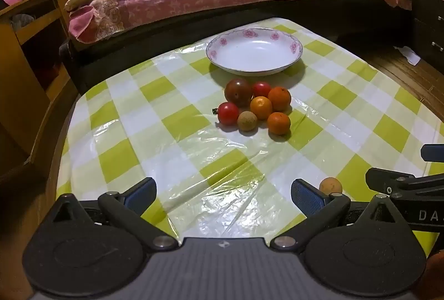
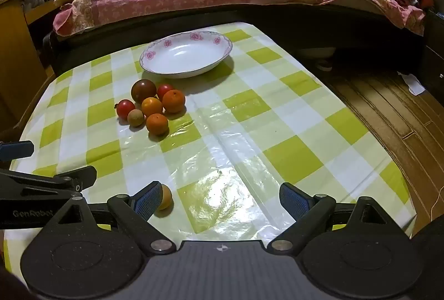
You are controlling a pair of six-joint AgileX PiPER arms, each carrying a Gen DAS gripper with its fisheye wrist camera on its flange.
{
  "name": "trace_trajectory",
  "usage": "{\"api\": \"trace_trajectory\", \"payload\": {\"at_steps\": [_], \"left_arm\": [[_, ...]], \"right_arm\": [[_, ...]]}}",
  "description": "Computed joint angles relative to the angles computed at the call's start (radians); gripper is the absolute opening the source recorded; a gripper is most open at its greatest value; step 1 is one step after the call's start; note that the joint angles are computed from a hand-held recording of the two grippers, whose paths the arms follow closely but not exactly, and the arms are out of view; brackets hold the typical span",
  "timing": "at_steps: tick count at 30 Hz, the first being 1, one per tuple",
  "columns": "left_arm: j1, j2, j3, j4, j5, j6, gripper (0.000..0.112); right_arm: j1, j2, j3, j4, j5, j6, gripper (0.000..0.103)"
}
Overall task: Organize fruits
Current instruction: 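Move the right gripper to the loose brown longan and close on it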
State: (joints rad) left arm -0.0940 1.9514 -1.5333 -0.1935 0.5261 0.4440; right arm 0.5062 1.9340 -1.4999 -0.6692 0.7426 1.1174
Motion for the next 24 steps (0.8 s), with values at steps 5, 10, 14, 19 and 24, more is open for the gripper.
{"api": "trace_trajectory", "payload": {"at_steps": [5,10,14,19,24], "left_arm": [[-0.005,0.0,0.0,0.003,0.003,-0.016,0.103],[0.007,0.002,0.003,-0.003,-0.003,0.007,0.103],[0.008,0.0,0.004,-0.009,-0.002,0.012,0.103],[0.004,0.0,0.001,0.002,0.003,0.0,0.103],[0.003,-0.002,0.0,0.003,0.005,-0.002,0.103]], "right_arm": [[-0.003,0.004,-0.015,0.013,0.013,-0.028,0.086],[0.002,0.014,-0.017,0.019,0.01,-0.033,0.085],[0.003,0.017,-0.02,0.017,0.012,-0.037,0.083],[0.002,0.022,-0.022,0.021,0.012,-0.038,0.083],[0.001,0.025,-0.026,0.029,0.011,-0.046,0.081]]}}
